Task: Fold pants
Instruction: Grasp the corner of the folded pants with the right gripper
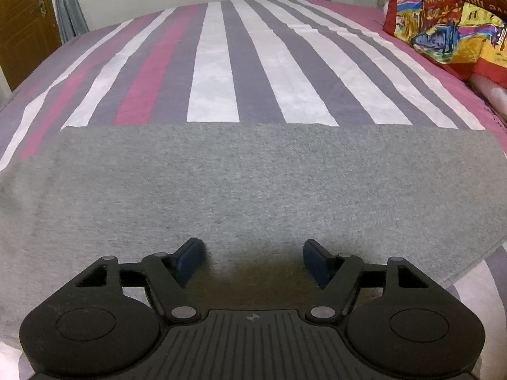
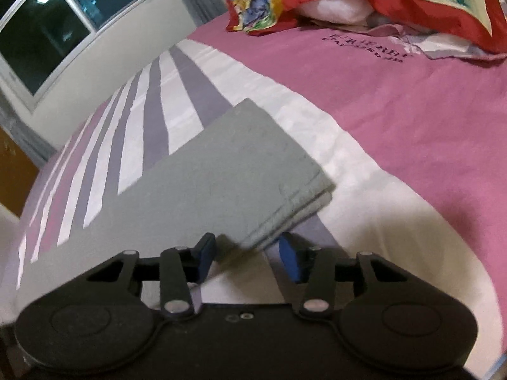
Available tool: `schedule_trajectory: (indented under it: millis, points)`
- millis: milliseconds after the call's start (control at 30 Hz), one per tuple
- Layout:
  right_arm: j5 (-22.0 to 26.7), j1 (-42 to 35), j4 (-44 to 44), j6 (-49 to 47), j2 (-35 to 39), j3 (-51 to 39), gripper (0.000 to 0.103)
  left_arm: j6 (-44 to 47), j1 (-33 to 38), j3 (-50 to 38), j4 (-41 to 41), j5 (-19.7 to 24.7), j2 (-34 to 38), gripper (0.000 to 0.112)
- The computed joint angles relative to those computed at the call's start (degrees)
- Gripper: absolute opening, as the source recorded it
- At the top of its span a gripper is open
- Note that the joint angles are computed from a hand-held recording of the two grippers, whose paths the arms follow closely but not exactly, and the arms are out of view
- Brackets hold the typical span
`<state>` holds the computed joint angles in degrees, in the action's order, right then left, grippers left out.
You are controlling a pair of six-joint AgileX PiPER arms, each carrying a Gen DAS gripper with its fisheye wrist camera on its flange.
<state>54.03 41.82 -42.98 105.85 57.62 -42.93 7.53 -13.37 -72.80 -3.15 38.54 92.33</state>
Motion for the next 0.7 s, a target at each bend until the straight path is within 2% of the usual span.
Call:
schedule_trajectory:
  millis: [67, 100, 133, 200, 233, 267, 333, 433, 567, 633, 700]
  points:
    - [-5.1, -3.8, -0.8, 2.6, -0.9, 2.1, 0.041, 0.1, 0.0, -0.1, 0.1, 0.0, 0.1, 0.071]
    - [-8.6, -6.1, -1.1, 4.1, -1.3, 3.4, 0.036, -0.2, -0.1, -0.1, 0.4, 0.0, 0.2, 0.071]
    - [-12.2, -8.6, -1.0, 4.7, -1.8, 4.6, 0.023, -0.7, -0.3, -0.1, 0.8, -0.1, 0.2, 0.071]
    - [-15.9, -11.3, -0.2, 4.5, -1.5, 5.2, 0.013, -1.8, -0.8, -0.2, 1.7, -0.2, 0.4, 0.071]
    - [-15.2, -10.6, -1.2, 5.0, -1.1, 4.5, 0.011, -2.1, -0.9, -0.3, 2.0, -0.2, 0.4, 0.071]
    - [-12.2, -8.5, -3.4, 5.4, -0.3, 2.7, 0.010, -2.6, -0.9, -0.5, 2.1, 0.0, 0.4, 0.071]
    - [-2.6, -1.1, -11.1, 4.8, 1.6, -3.3, 0.010, -3.6, -1.1, -1.3, 2.0, 0.2, 0.3, 0.071]
    - [6.0, 3.9, -16.5, -0.6, 3.9, -10.7, 0.010, -4.9, -1.8, -2.9, 1.6, -0.4, 0.3, 0.071]
    - [3.6, -2.5, -8.6, -9.3, 6.0, -10.3, 0.010, -5.7, -2.6, -7.6, 1.1, 3.6, 4.0, 0.071]
    - [1.4, -5.2, -3.3, -10.9, 7.5, -7.7, 0.010, -6.2, -3.7, -6.1, 3.8, 2.1, 4.4, 0.071]
    - [1.0, -5.0, -2.5, -9.3, 8.1, -5.9, 0.014, -6.9, -4.7, -4.9, 6.1, 0.9, 4.0, 0.071]
